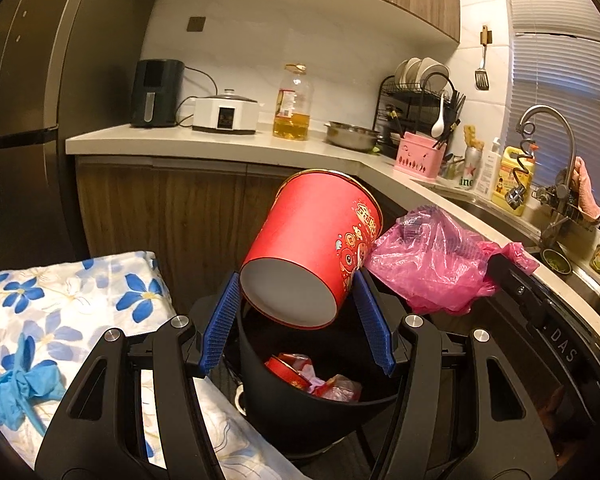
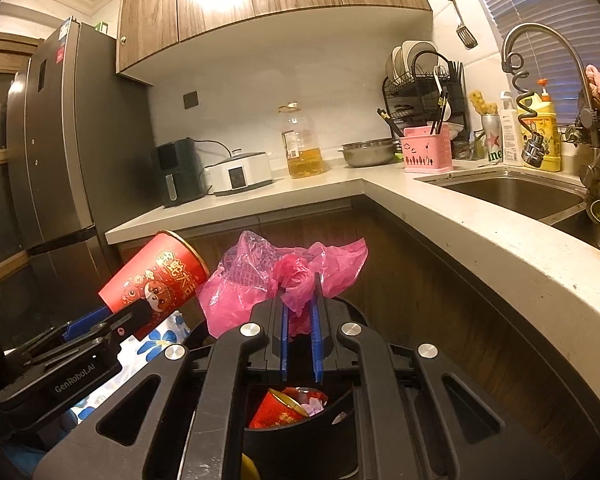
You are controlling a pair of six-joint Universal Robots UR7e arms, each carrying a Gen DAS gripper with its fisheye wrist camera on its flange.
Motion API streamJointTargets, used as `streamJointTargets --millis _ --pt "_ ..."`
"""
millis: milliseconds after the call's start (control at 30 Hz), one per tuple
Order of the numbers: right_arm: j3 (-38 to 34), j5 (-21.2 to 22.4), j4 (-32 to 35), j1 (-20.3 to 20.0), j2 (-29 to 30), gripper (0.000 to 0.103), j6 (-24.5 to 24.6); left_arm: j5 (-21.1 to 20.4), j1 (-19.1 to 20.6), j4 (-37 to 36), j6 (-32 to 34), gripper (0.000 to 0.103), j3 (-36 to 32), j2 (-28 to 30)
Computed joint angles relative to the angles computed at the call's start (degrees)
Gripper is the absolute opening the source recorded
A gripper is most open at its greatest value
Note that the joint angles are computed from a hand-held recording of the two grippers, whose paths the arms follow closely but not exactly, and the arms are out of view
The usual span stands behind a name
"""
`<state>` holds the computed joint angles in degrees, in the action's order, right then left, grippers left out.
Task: Collect trash
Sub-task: 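Carry the red cup and pink bag over the black bin, then open both tools to drop the cup and pink bag into the bin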
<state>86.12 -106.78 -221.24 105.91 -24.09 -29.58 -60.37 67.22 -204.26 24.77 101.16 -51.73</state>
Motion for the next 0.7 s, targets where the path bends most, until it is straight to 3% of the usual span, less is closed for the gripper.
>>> streamJointTargets --millis 400,500,533,600,700 --pt "-2.9 0.5 4.4 -0.8 1.5 0.013 -0.9 -1.6 1.9 5.5 -1.3 0.058 -3.0 1.9" --pt "-3.5 0.2 4.6 -0.9 1.9 0.032 -1.0 -2.0 2.4 7.6 -2.2 0.060 -3.4 1.9" --pt "-3.5 0.3 4.6 -1.1 1.9 0.044 -0.9 -1.8 2.5 7.8 -2.0 0.062 -3.4 2.0" --pt "-3.5 0.3 4.5 -1.2 1.8 0.047 -0.7 -1.9 2.7 8.4 -2.2 0.070 -3.5 2.1" --pt "-3.1 0.0 4.6 -1.4 1.4 0.048 -0.4 -2.3 3.2 8.6 -3.0 0.073 -3.1 1.8"
